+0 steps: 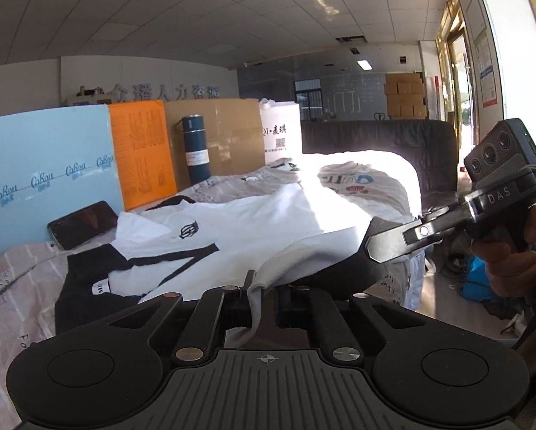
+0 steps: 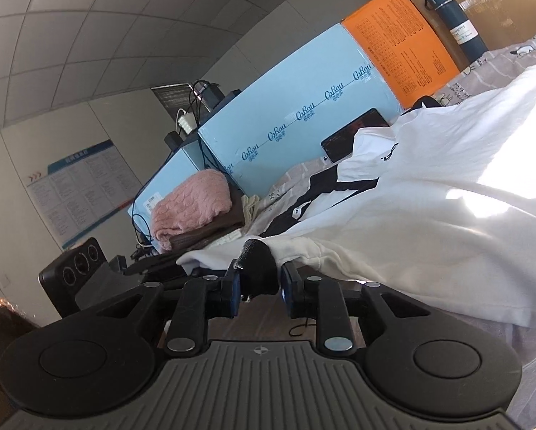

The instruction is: Fold clothes

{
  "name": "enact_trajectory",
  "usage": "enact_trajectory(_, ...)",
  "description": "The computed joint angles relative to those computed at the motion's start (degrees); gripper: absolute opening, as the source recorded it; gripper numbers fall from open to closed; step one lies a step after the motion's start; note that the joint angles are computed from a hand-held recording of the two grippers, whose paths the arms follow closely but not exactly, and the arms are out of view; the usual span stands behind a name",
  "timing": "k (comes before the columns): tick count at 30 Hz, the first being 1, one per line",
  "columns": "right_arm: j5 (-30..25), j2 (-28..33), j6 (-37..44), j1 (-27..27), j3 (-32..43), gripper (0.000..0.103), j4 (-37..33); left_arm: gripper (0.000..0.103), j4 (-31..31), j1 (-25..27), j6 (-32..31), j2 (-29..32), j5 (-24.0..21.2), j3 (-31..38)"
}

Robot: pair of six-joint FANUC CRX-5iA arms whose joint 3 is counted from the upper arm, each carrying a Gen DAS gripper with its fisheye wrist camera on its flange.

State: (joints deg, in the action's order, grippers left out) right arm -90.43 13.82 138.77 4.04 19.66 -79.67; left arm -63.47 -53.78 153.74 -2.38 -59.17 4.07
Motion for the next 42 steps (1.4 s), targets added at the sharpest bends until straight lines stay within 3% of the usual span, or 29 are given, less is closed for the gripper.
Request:
enact_trajectory(1, 0.95, -1.08, 2.26, 0.22, -0.60, 0.045, 1.71, 0.006, 0.41, 0.47, 0.13, -0.16, 0.63, -0.18)
enact_trajectory(5, 7.14, -4.54, 7.53, 1.18, -2.99, 0.047, 8.24, 0.008, 4.21, 2.99, -2.47, -0.13, 3.13, -0.30)
enact_trajectory(8, 12.47, -6.75, 10.19, 2.73, -5.07, 0.050, 13.47, 0.015, 7.56, 4.77, -5.87, 0.00, 4.87, -0.35)
enact_trajectory(10, 16.18, -8.37, 12.64, 3.59, -7.09, 0.057, 15.67, 0.024, 8.40, 5.09, -7.88, 0.28, 5.29, -0.10)
enact_trajectory(15, 24.08, -11.08, 16.79, 5.81, -11.03, 0.061, 18.93, 0.060, 9.27, 5.39, -12.51, 0.96, 6.75, 0.54)
enact_trajectory(16, 24.85, -11.32, 17.55, 6.07, -11.49, 0.061, 19.11, 0.059, 9.75, 5.67, -13.48, 0.99, 7.41, 0.56)
enact_trajectory(17, 25.62, -11.56, 18.34, 6.34, -11.97, 0.061, 19.28, 0.051, 10.25, 5.95, -14.47, 1.03, 8.07, 0.58)
enact_trajectory(18, 26.50, -11.86, 19.32, 6.73, -12.50, 0.061, 19.56, 0.008, 10.77, 6.23, -15.48, 1.07, 8.73, 0.59)
enact_trajectory(21, 30.07, -13.08, 21.32, 8.09, -14.22, 0.061, 20.99, 0.007, 11.26, 7.51, -11.24, -1.20, 12.50, -1.86)
enact_trajectory(26, 41.01, -16.68, 28.04, 10.06, -19.84, 0.060, 22.70, 0.007, 4.05, 6.86, 6.02, -8.10, 18.72, -7.73)
enact_trajectory(29, 47.85, -18.62, 34.05, 10.83, -23.23, 0.059, 22.00, 0.007, 3.03, 7.30, 9.29, -9.27, 20.11, -8.49)
enact_trajectory(33, 58.40, -21.15, 42.22, 12.95, -28.26, 0.050, 22.68, 0.007, 7.94, 9.52, 3.19, -9.17, 22.79, -8.76)
enact_trajectory(35, 66.25, -21.90, 42.52, 15.90, -31.18, 0.042, 27.94, 0.007, 9.94, 10.28, 1.24, -9.26, 23.21, -9.05)
enact_trajectory(38, 74.87, -21.30, 36.39, 19.69, -34.76, 0.035, 39.36, 0.007, 14.35, 11.72, -2.82, -9.23, 23.84, -9.48)
enact_trajectory(39, 75.49, -20.87, 35.37, 19.72, -34.92, 0.026, 40.42, 0.007, 17.12, 12.46, -5.54, -8.95, 23.71, -9.47)
enact_trajectory(40, 76.12, -20.42, 34.30, 19.74, -35.08, 0.010, 41.53, 0.007, 20.56, 13.42, -8.37, -8.61, 23.53, -9.52)
enact_trajectory(42, 75.25, -19.94, 33.35, 18.85, -34.66, 0.004, 41.81, 0.007, 28.00, 15.43, -13.88, -7.76, 22.76, -9.68)
